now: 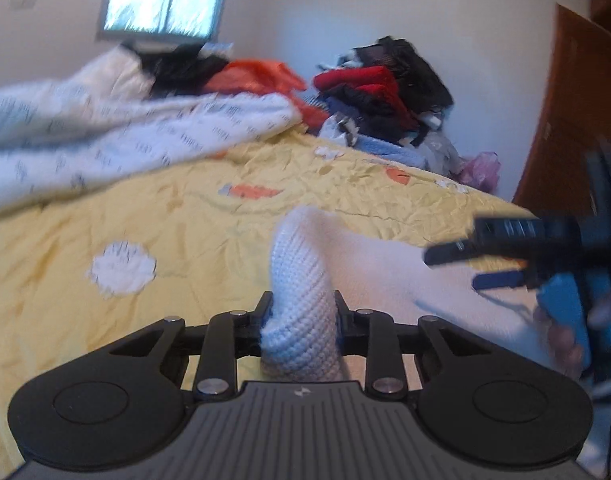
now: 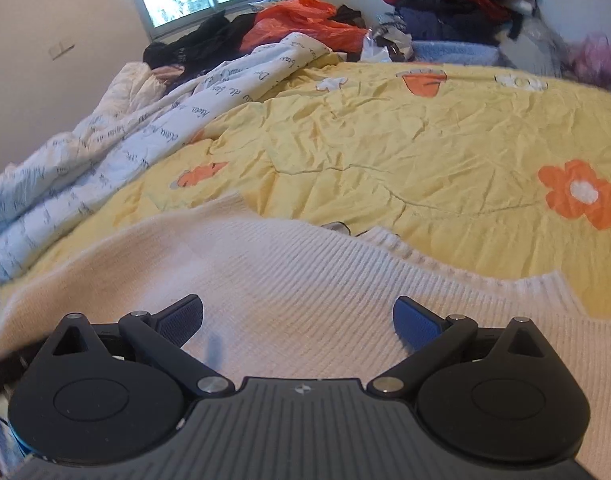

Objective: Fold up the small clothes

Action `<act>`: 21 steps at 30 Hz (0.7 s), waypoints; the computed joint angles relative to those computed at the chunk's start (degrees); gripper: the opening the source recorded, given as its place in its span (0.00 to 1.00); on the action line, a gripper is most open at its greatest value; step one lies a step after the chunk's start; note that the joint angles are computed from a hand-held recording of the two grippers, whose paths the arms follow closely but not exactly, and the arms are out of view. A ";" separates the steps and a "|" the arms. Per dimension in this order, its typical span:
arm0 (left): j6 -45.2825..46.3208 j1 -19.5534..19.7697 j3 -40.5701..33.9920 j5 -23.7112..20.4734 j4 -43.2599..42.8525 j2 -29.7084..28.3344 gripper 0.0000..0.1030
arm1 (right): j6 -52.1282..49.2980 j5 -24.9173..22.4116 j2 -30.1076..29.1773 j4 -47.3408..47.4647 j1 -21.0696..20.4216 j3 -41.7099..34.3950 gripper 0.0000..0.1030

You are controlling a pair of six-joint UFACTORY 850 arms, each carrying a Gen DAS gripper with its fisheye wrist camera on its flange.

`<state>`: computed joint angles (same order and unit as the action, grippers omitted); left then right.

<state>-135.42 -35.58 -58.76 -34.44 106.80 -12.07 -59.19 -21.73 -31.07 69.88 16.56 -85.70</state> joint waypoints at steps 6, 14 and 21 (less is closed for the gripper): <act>9.22 -3.51 -1.82 -4.75 1.75 -3.21 0.26 | 23.70 -24.44 -9.18 -15.75 -0.11 -20.51 0.99; 10.35 -4.02 -1.38 -6.39 2.60 -3.75 0.26 | 42.49 -48.36 -30.10 -41.20 7.11 -58.27 0.89; 10.70 -3.66 -1.23 -5.80 2.23 -3.55 0.26 | 37.90 -43.61 -30.00 -54.24 11.78 -58.02 0.59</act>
<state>-124.71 -39.24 -59.98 -40.25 109.02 -15.61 -21.29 -65.34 -61.07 15.64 28.33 -143.72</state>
